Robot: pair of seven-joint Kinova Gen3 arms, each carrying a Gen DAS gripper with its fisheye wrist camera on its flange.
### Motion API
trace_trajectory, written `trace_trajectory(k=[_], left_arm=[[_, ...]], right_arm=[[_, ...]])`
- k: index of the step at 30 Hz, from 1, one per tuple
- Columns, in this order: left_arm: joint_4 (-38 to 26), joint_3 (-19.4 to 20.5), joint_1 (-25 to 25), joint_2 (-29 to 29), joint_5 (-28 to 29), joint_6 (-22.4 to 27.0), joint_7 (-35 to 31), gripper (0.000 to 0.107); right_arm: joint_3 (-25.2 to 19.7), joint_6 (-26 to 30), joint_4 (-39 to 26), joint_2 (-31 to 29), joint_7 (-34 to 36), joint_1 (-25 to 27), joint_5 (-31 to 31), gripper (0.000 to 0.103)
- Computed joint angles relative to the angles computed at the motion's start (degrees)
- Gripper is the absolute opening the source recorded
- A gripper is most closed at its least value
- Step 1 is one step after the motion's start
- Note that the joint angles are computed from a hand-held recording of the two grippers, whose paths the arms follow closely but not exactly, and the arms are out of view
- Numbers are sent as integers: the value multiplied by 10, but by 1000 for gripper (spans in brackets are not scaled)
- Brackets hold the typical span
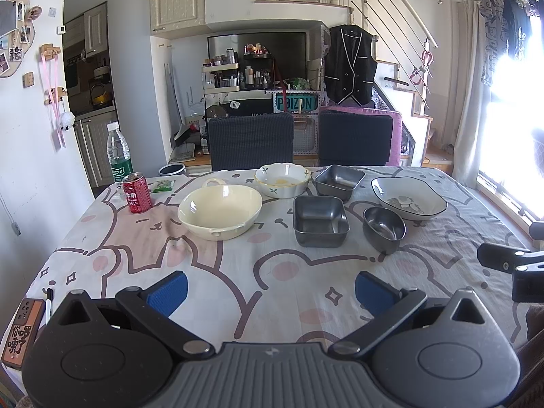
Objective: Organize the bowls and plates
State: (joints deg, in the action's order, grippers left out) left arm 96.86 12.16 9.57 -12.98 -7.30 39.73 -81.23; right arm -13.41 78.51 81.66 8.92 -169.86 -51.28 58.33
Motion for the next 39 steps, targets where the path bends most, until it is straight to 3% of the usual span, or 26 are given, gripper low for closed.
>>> trace_trajectory(k=[22,31,35,39], left_arm=[[-22,11,4,25,-22,21,17,103],[-72,15,34,80,-47,44,44,103],[-109,20,61,119,-94,62,78,103],[-151,4,89,154,-94,72,70,103]], right_arm=[[2,-23,20,-5,-33,10,-8,103],[15,-25,1,0,-31,40,-45,103],[27,-30,-8,1,-27,62,-58,103],[38,-47,-8,-1,-26,85,-63,103]])
